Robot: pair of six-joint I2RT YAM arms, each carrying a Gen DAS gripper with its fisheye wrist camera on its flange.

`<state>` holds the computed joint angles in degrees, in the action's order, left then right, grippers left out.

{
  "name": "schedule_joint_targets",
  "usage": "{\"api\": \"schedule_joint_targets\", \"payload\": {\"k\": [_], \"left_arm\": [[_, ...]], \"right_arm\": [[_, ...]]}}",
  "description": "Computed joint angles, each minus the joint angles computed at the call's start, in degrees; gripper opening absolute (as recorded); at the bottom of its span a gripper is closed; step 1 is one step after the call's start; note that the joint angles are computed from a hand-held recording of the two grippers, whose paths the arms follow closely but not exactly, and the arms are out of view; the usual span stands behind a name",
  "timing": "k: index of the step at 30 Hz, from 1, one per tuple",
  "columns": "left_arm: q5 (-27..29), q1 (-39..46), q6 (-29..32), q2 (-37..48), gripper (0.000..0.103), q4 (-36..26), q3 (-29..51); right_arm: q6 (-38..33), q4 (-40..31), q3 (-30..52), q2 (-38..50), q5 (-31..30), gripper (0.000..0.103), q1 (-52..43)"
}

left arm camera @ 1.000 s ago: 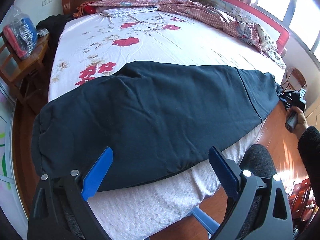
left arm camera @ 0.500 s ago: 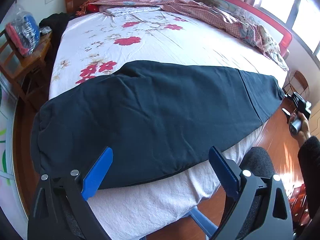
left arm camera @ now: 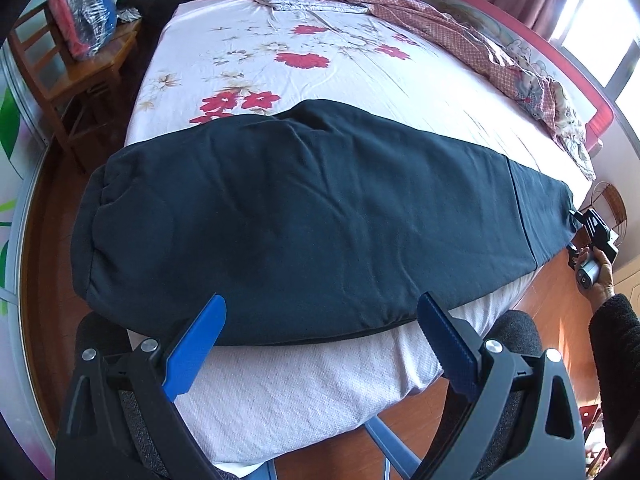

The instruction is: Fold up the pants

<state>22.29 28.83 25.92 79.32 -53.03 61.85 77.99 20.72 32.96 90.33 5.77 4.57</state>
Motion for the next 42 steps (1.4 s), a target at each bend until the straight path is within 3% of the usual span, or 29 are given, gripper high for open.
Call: {"api": "schedule_joint_targets", "payload": {"k": [1,2,5,12,13,16,24,30,35,37,42], "left_arm": [[-0.1,0.0,-0.1,0.0,0.097,0.1,0.1],[-0.2,0.0,-0.2,-0.2,0.097,0.2,0.1],[0.1,0.4,-0.4,-0.3,0.097,0.4,0.3],[0.6,2.6,0.0,0.1,0.097,0.8,1.4],[1.0,3.6,0.0,0.1,0.097,1.0,1.7],[1.5,7.8,-1.2,0.8,0.097,2.9,3.8],[3.1,19.4,-5.1,6.9,0.097,7.0,11.2],[4.1,21.2,-4.4,9.5,0.097,7.1,12.0],[5.2,21.2,-3.5,9.2,0.097,6.3,10.8],[5.8,21.8,-3.3,9.3,0.097,5.2,11.1],[6.4,22.3,-2.9,8.7,0.098,5.6,9.9]], "right_arm": [[-1.0,-2.0,0.9,-0.3,1.1,0.058,0.4],[-2.2,-3.8,1.9,-0.5,1.4,0.043,0.6],[-3.4,-8.1,3.1,-2.0,2.5,0.032,1.1],[-12.0,-23.2,11.3,-5.0,9.1,0.023,4.7],[-13.4,-25.1,13.0,-5.1,9.9,0.015,5.4],[-18.9,-32.1,20.0,-4.7,13.5,0.015,8.7],[-41.8,-52.1,51.7,8.8,29.3,0.015,30.2],[-54.0,-60.6,73.5,27.9,37.5,0.015,46.5],[-61.1,-75.5,95.3,52.2,39.0,0.015,53.3],[-63.4,-77.4,97.2,56.0,42.9,0.015,54.9],[-62.8,-74.2,93.4,50.4,47.7,0.015,56.3]]}}
